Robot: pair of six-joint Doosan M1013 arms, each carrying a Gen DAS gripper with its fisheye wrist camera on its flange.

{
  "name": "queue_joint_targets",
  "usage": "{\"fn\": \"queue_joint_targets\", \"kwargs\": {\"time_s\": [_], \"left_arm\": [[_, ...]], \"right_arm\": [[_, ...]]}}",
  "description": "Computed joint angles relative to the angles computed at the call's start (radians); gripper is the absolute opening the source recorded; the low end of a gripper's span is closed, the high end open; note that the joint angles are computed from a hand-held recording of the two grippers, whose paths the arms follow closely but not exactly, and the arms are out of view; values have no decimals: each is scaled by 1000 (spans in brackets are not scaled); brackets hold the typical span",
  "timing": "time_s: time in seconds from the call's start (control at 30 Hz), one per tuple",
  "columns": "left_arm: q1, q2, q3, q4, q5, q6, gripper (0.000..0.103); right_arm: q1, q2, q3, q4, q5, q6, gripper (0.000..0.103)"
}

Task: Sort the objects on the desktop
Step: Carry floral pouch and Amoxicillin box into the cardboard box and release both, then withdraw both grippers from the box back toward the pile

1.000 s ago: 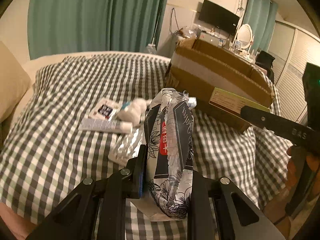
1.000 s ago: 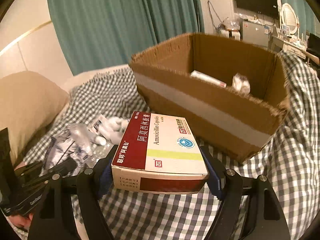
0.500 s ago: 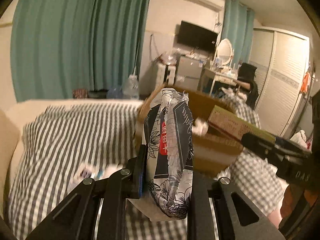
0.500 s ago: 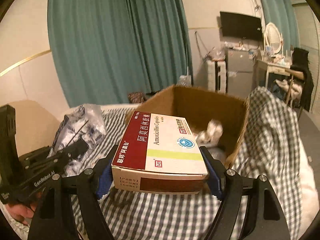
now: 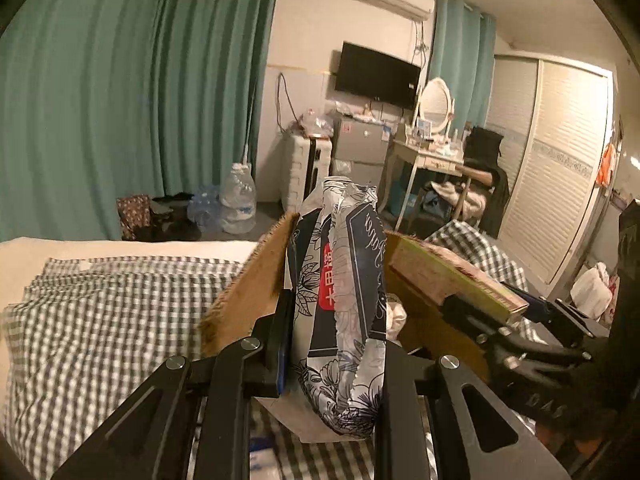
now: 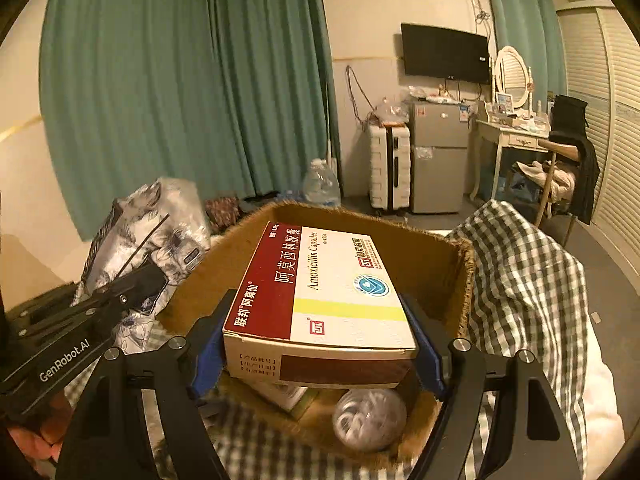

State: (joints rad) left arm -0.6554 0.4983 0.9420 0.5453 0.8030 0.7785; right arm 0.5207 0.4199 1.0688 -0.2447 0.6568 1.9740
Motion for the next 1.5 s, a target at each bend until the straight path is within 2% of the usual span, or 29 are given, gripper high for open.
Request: {"fn": "queue_joint_targets", "kwargs": {"time_s": [0.13,0.23,0.3,0.33,0.37,0.4,0.53,0.67,0.83,0.93,1.03,1.17,1.27,1.33,1.5], "left_arm": [[15,71,-94,-64,48,104,18],[19,105,-137,-76,78,128,21],[19,124,-164,-80,120,134,32],[20,131,-175,-84,137,136,38],[21,135,-180,-91,149,131,52],[22,131,-175,-100,151,127,59],[14,77,-94,-79,115,84,76],[1,23,-35,-42,94,77,79],[-29,-54,52,62,109,38,91],[-44,-108,113,120,116,6,92],[-52,-160,174,166,118,-47,100],[-65,-230,262,243,143,-137,103],[-65,-270,328,269,160,-188,103],[-64,-293,377,272,172,-236,103],[-49,-335,517,211,136,-383,103]], "right_arm": [[-12,40,-40,9,45,-14,76],[-24,43,-33,38,35,-23,77],[-24,31,-13,14,5,-7,79],[-22,25,-3,-17,-6,13,84],[-21,22,2,-34,-13,23,87],[-18,13,14,-56,-27,36,89],[-11,-5,36,-80,-39,63,89],[-7,-20,43,-40,-40,33,89],[14,-61,70,-58,-58,17,89],[23,-81,80,-33,-63,-18,89],[39,-102,92,-8,-62,-69,89],[69,-123,125,-22,-65,-75,91],[78,-133,153,55,-75,-117,92],[83,-130,167,99,-68,-134,92],[97,-110,202,156,-56,-155,92]]}}
